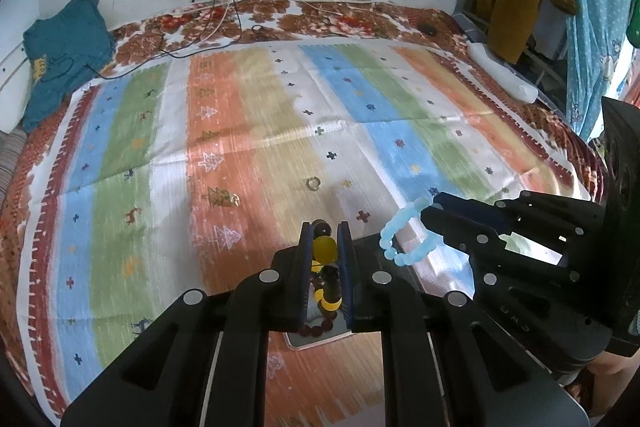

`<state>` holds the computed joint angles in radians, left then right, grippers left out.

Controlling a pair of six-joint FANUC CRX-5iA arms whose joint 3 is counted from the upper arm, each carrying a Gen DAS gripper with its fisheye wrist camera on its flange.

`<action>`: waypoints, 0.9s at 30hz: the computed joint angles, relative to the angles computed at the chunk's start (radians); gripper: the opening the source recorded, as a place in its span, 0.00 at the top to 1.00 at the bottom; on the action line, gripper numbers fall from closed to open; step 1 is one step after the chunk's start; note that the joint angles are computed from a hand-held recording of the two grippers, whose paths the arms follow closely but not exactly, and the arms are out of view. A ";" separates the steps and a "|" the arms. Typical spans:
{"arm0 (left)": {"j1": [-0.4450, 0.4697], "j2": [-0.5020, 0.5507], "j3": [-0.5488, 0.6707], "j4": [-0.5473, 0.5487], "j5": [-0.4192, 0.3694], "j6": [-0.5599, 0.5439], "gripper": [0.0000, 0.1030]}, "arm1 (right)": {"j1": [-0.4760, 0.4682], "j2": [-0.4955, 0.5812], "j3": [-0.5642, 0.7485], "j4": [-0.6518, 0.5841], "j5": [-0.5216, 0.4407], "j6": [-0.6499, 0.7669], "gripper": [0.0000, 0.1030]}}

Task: Organize jewelry
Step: 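Lift and carry both bracelets over the silver tin with both grippers, then open both grippers to drop the bracelets into the tin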

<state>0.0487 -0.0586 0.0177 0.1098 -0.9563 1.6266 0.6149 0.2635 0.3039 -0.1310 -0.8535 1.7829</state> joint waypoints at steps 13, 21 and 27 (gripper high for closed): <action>-0.013 -0.062 -0.064 -0.008 0.020 0.007 0.89 | 0.003 -0.024 -0.026 -0.024 -0.008 0.030 0.88; -0.021 -0.063 -0.055 -0.051 0.009 0.051 0.85 | 0.006 0.006 0.009 -0.014 -0.066 0.025 0.87; -0.013 -0.060 -0.045 -0.070 -0.003 0.074 0.69 | 0.010 0.008 -0.001 0.027 -0.052 -0.014 0.73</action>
<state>0.0362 -0.1189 -0.0269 0.0394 -0.9594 1.7010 0.6245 0.2716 0.3025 -0.1039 -0.9056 1.7693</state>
